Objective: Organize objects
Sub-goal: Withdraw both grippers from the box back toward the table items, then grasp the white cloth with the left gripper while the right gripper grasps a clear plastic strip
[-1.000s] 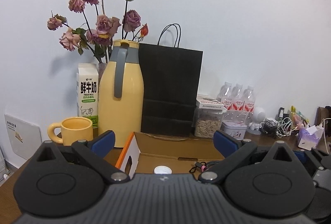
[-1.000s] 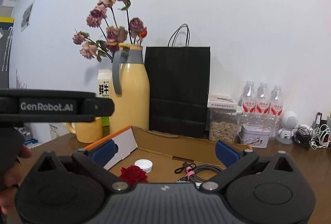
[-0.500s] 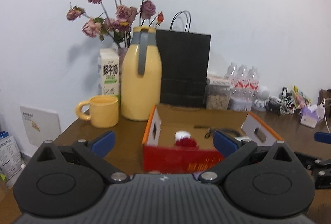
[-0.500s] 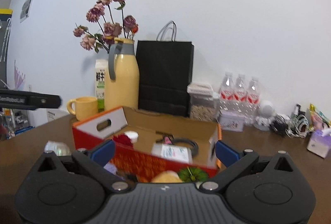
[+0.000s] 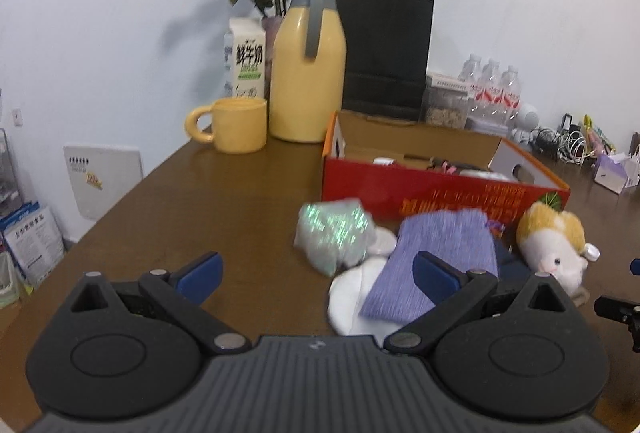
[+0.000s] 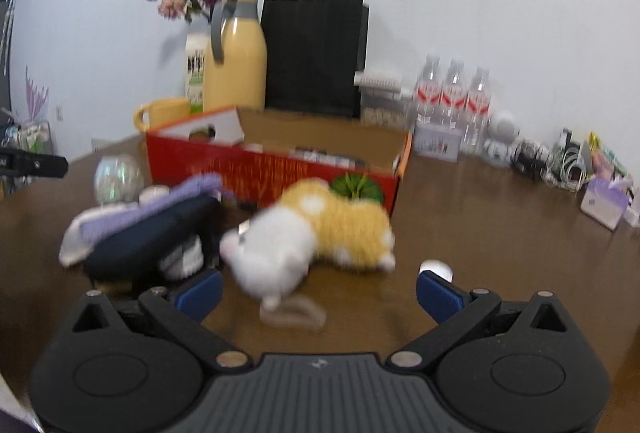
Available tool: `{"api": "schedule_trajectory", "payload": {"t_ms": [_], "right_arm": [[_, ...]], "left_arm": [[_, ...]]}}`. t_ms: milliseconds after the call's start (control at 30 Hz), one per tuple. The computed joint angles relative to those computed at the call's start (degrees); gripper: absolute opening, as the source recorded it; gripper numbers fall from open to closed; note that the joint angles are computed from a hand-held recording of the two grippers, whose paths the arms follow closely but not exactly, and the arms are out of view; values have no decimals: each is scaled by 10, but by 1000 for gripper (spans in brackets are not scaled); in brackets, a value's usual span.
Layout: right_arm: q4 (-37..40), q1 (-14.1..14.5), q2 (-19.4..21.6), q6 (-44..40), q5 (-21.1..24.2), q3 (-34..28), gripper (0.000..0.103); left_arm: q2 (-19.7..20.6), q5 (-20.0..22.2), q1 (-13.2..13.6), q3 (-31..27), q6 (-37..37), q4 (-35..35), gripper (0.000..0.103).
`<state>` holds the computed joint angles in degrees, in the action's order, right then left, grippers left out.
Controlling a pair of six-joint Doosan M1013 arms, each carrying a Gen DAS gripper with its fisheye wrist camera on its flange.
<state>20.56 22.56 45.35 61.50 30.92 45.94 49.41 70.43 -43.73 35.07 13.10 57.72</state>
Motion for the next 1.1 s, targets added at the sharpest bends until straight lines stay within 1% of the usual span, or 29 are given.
{"api": "schedule_trajectory", "payload": {"t_ms": [100,133,200,267,300,333,367,400,433,600,633,800,833,867,900,1000,1100], "right_arm": [[-18,0,7,11,23,-11,103],[-21,1,10,11,30,-17,101],[-25,1,19,7,50,-33,93],[-29,1,29,-1,74,-53,78],[-30,0,34,-4,84,-64,74],[-27,-1,40,-10,95,-74,68],[-19,-2,45,-17,106,-85,63],[-10,-4,51,-23,118,-96,62],[2,-6,57,-29,132,-107,58],[68,-16,70,-61,164,-129,37],[75,-16,68,-66,162,-125,30],[91,-16,54,-79,127,-92,17],[93,-16,52,-79,117,-85,9],[95,-17,49,-79,111,-80,6],[99,-17,48,-77,108,-78,6],[121,-19,38,-89,80,-55,3],[166,-19,19,-123,26,-13,3]], "left_arm": [[-5,5,-2,10,-11,-3,103],[-6,7,-2,12,-14,-3,103],[-9,7,-3,17,-19,0,103],[-11,9,-4,20,-21,2,103],[-12,9,-5,22,-23,4,103],[-13,10,-5,23,-24,4,103],[-12,11,-5,22,-24,4,103],[-13,12,-5,23,-25,4,103],[-13,13,-5,23,-26,3,103],[-12,14,-4,20,-24,-2,103],[-11,13,-4,19,-22,-3,103],[-7,14,-3,11,-13,-8,103],[-6,15,-3,9,-12,-9,103],[-5,15,-3,7,-10,-10,103],[-4,16,-3,5,-9,-12,103],[-1,18,-2,1,-5,-15,103],[1,19,-2,-3,0,-18,103]]}}
